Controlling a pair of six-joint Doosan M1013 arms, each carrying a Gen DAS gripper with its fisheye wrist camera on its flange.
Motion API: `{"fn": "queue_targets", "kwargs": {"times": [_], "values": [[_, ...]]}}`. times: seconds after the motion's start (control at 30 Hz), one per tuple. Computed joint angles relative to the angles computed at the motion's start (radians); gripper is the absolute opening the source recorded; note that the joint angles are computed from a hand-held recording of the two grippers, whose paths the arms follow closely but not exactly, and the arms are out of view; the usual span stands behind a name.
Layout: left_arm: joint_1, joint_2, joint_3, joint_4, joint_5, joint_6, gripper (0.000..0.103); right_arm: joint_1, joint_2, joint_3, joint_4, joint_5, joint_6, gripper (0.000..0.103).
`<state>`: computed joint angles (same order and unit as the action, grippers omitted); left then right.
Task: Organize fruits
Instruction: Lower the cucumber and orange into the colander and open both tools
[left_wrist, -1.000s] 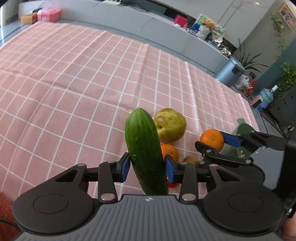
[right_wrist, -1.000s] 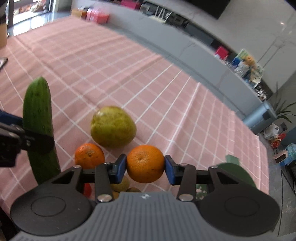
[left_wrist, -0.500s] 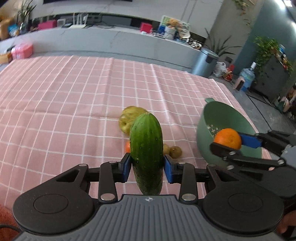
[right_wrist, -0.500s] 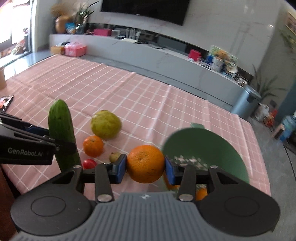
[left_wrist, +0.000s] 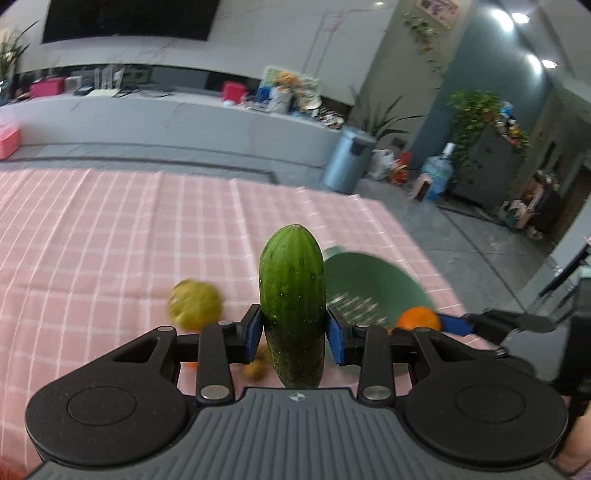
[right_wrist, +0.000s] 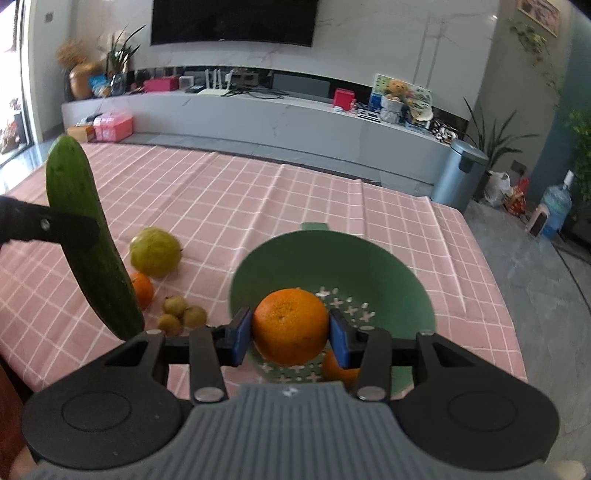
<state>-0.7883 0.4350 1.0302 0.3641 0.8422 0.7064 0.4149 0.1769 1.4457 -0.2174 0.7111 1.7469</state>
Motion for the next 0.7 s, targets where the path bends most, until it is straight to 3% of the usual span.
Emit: {"fn": "queue_targets", "kwargs": {"times": [0.13,0.3,0.5,0.7], "values": [[0.01,0.039,-0.07,-0.061,-0.021,0.07,0.041,-0.027,0.006,-0.009,0.01,-0.008,0.005,0.041],[0.021,0.118,-0.188,-0.13,0.012,0.144,0.041,-0.058,0.024,-0.028,0.026,0.0,-0.01,0.041],[0.044,0.221,-0.333,-0.318,0.109,0.287,0.041,-0.096,0.067,-0.071,0.14,0.069,-0.146,0.041],[0.053,0.302,-0.436,-0.407,0.222,0.354,0.041,-0.117,0.104,-0.098,0.169,0.133,-0.244,0.041]]}}
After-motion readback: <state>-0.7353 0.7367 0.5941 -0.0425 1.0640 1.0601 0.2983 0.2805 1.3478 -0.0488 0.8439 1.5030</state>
